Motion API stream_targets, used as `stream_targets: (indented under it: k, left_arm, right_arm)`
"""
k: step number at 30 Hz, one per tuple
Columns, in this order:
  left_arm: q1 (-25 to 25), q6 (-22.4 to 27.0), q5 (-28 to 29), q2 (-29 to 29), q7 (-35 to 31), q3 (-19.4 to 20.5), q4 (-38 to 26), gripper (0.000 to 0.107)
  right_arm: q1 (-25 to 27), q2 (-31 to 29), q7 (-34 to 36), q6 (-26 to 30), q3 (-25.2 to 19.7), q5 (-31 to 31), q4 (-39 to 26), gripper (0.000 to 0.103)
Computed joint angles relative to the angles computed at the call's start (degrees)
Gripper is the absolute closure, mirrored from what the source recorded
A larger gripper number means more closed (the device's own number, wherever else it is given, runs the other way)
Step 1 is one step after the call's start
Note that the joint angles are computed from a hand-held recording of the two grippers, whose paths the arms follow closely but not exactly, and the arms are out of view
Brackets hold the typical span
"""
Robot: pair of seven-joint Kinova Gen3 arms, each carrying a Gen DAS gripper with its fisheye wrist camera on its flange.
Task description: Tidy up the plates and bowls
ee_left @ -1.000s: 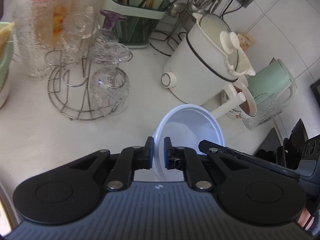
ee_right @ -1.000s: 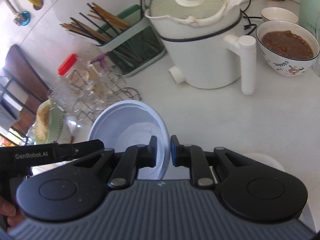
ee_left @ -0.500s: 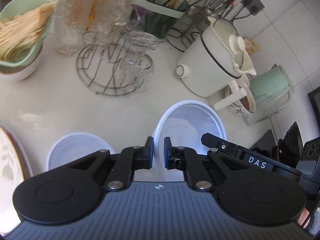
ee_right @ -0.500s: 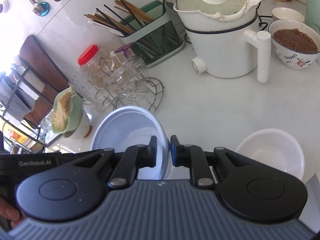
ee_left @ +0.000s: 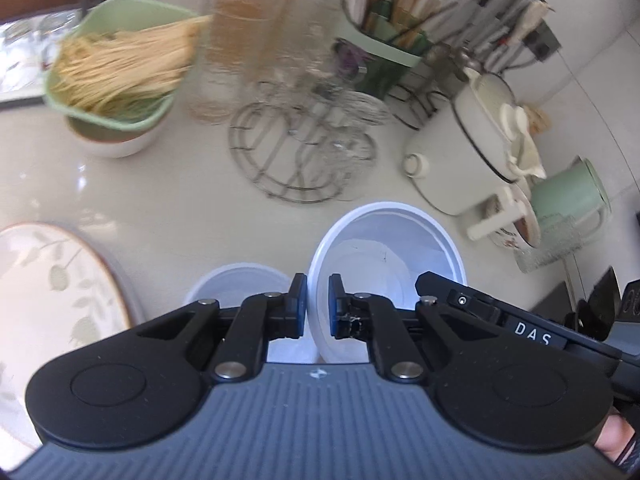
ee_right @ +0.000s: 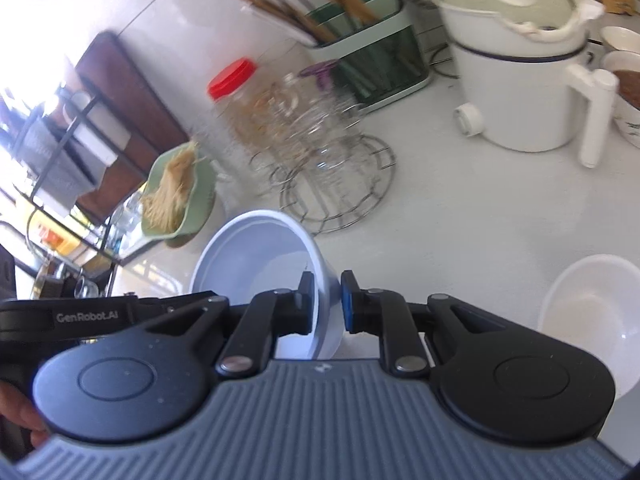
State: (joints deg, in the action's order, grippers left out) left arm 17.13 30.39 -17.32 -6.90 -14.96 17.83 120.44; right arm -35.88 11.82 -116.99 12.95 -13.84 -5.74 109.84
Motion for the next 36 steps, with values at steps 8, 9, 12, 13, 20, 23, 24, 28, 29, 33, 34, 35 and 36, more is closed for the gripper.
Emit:
stream_targets:
  k: [8, 9, 12, 13, 20, 23, 24, 28, 29, 33, 34, 35, 36]
  left_arm:
    - [-1.2, 5.2, -0.1, -1.4, 1.1, 0.9, 1.7, 0.096]
    - [-1.1, 6.1, -0.5, -1.1, 1.1, 1.0, 1.4, 0.096]
    - [-0.5, 7.2, 0.1, -0.5, 0.4, 0.0, 1.3, 0.096]
    - [-0.4, 7.3, 0.3, -0.3, 0.5, -0.2, 1.4, 0.096]
    - [0.6, 6.7, 1.6, 2.1, -0.4, -2.4, 1.9, 0.096]
    - [1.0, 6.1, 1.8, 2.7, -0.3, -2.8, 2.2, 0.096]
    - [1.2, 6.0, 1.8, 2.9, -0.3, -3.0, 2.2, 0.096]
    - [1.6, 5.3, 2.1, 3.3, -0.6, -3.6, 2.5, 0.096]
    - [1.7, 5.3, 2.2, 3.3, -0.6, -3.7, 2.6, 0.096]
    - [1.7, 4.9, 1.7, 3.0, 0.6, -3.7, 3.3, 0.096]
    - [1.6, 4.9, 1.6, 2.9, 1.0, -3.6, 3.3, 0.096]
    - [1.6, 4.9, 1.6, 2.8, 1.2, -3.6, 3.4, 0.096]
    - [1.5, 5.0, 1.9, 2.5, 1.2, -3.7, 3.5, 0.095]
  right_arm:
    - [1.4, 4.2, 6.1, 3.8, -4.4, -2.7, -4.5, 0.086]
    - [1.4, 4.6, 6.8, 4.0, -4.6, -3.1, -4.9, 0.086]
    - [-0.3, 5.6, 7.7, 4.7, -3.6, -2.7, -5.9, 0.086]
    - [-0.6, 6.1, 7.8, 5.2, -3.4, -2.7, -6.3, 0.086]
    - [-1.6, 9.2, 10.6, 9.3, -2.8, -2.7, -9.4, 0.086]
    - [-2.2, 10.1, 10.5, 10.9, -2.1, -2.6, -10.5, 0.086]
    - [-2.6, 10.3, 10.2, 11.3, -1.7, -2.3, -10.8, 0.086]
    - [-2.2, 11.1, 9.8, 11.7, -1.9, -3.3, -11.0, 0.084]
    - [-2.1, 11.1, 9.7, 11.3, -2.0, -3.7, -10.9, 0.084]
    - [-5.0, 10.2, 7.2, 11.0, 0.6, -0.8, -10.7, 0.084]
    - [-5.6, 9.9, 6.5, 11.2, 1.0, 0.0, -10.7, 0.084]
    - [-5.6, 9.8, 6.1, 11.2, 1.1, 0.3, -10.8, 0.084]
    - [-5.4, 9.5, 5.9, 11.1, 1.0, 0.5, -10.7, 0.084]
